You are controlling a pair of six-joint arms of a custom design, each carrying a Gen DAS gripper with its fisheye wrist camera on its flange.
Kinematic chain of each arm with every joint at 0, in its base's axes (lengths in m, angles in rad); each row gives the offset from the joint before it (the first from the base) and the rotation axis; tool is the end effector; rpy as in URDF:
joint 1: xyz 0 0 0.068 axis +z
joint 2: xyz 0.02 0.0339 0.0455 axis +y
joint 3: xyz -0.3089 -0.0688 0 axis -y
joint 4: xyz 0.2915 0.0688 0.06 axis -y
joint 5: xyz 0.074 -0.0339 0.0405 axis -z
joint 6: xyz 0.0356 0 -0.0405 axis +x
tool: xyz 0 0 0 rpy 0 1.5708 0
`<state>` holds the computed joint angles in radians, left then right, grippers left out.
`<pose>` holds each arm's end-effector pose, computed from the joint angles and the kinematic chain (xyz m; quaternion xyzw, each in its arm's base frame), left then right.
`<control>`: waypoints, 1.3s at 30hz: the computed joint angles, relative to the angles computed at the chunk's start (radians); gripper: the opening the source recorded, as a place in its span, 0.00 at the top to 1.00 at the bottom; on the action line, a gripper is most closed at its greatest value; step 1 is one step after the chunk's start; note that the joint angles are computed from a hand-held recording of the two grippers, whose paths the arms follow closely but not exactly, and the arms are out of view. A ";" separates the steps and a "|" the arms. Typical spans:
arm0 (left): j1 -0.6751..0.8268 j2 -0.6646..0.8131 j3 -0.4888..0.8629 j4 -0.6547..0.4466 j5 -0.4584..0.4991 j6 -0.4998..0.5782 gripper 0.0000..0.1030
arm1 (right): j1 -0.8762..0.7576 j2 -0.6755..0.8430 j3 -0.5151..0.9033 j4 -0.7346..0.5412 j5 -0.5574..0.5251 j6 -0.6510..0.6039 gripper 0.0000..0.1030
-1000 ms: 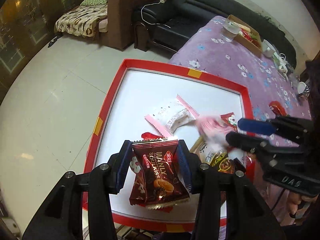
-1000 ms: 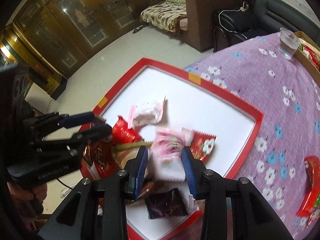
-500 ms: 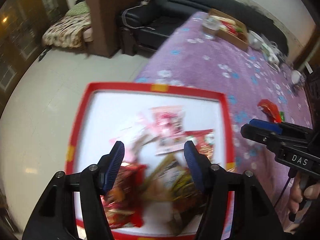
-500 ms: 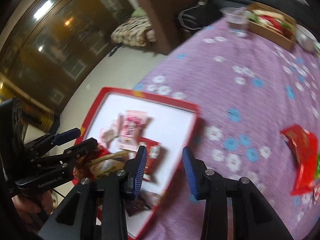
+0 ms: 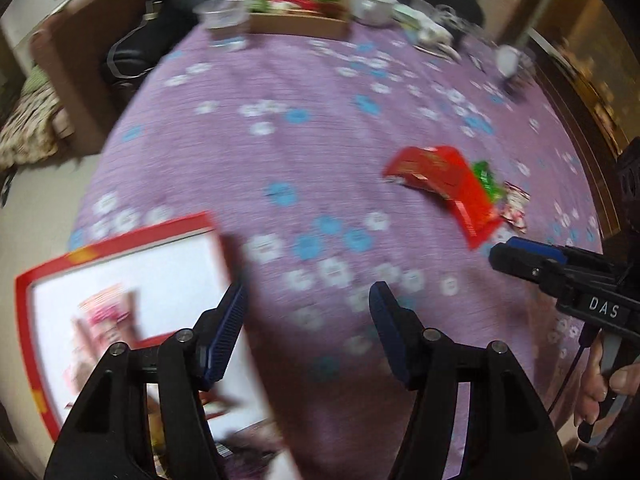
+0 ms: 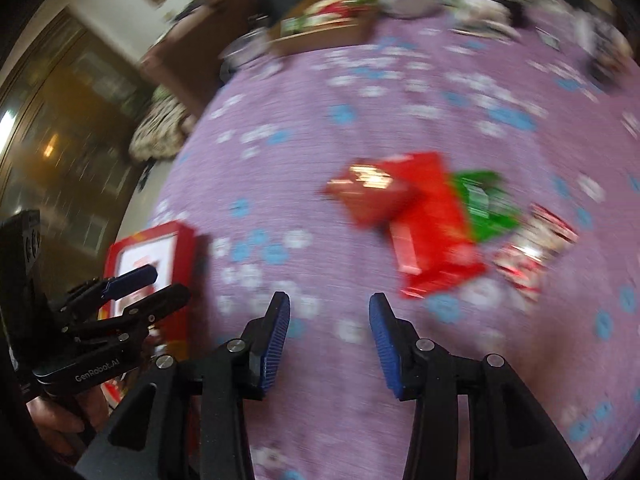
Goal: Organize snacks
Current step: 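Grasp red-white patterned packet with right gripper while left grasps red packet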
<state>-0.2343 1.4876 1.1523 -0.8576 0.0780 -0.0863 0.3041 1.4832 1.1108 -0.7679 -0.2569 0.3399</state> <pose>0.3201 -0.0793 0.2803 0.0799 0.9782 -0.0678 0.1792 0.3137 0.1079 0.2725 -0.0100 0.9692 0.1857 0.1613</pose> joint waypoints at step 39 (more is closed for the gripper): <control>-0.158 0.545 0.510 -0.098 0.031 -0.294 0.29 | -0.240 0.061 -0.067 0.100 0.101 0.116 0.57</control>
